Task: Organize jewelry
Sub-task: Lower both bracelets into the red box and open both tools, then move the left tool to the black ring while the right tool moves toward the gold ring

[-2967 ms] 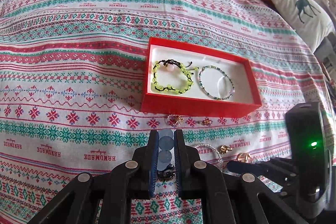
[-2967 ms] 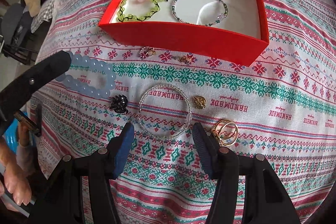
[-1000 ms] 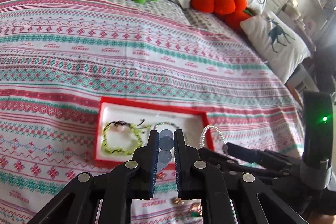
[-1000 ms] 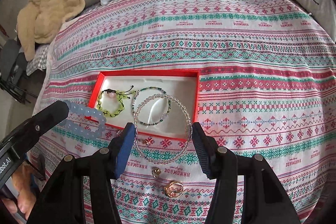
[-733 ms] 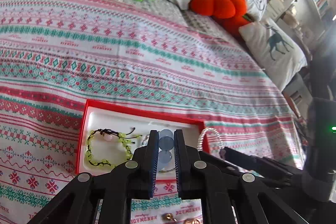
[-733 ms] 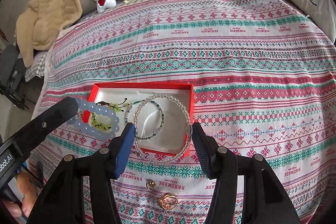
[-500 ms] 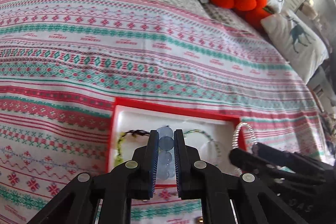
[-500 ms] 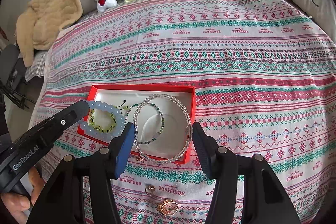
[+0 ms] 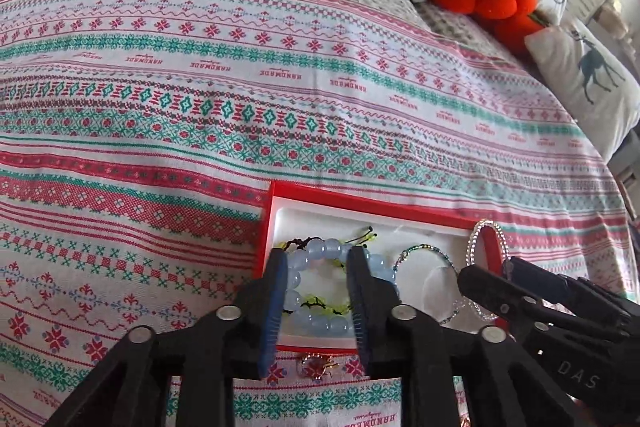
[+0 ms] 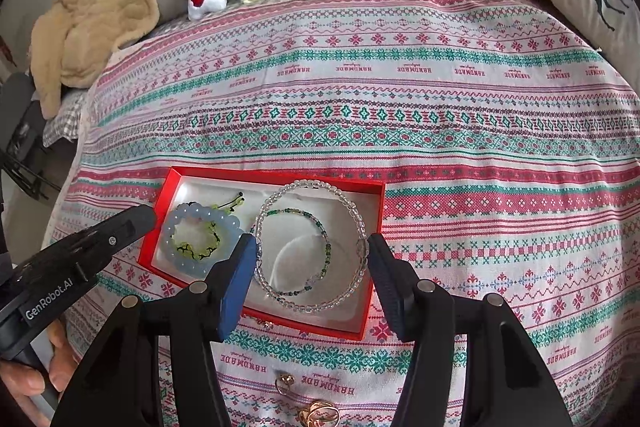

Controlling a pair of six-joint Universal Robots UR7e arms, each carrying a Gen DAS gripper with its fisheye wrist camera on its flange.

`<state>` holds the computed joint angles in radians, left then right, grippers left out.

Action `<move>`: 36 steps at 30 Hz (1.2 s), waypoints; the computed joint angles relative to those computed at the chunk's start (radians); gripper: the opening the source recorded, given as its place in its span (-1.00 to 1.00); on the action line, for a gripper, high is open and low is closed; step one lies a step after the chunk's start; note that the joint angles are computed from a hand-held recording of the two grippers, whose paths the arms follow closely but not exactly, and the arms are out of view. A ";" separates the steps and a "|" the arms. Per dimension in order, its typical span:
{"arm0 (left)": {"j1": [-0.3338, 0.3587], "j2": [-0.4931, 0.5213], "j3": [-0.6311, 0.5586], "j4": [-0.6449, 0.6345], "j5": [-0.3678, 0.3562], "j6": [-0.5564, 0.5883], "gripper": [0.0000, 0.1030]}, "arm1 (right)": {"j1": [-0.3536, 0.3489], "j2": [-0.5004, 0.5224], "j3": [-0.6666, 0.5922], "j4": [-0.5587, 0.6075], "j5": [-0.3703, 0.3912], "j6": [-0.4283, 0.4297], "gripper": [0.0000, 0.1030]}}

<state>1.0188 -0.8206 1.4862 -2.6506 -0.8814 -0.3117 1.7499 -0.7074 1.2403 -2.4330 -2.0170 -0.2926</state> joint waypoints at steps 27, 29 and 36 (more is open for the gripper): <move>-0.039 -0.089 0.066 0.338 0.080 -0.154 0.64 | 0.023 -0.082 0.069 0.060 -0.019 0.006 0.34; -0.041 -0.094 0.071 0.364 0.065 -0.161 0.64 | 0.024 -0.096 0.086 0.071 -0.026 0.010 0.34; -0.048 -0.109 0.096 0.419 0.034 -0.184 0.64 | 0.027 -0.130 0.137 0.128 -0.078 0.026 0.34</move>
<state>0.9708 -0.9292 1.5818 -2.2311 -0.8472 -0.4955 1.7771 -0.8377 1.3773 -2.3053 -2.0948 -0.2669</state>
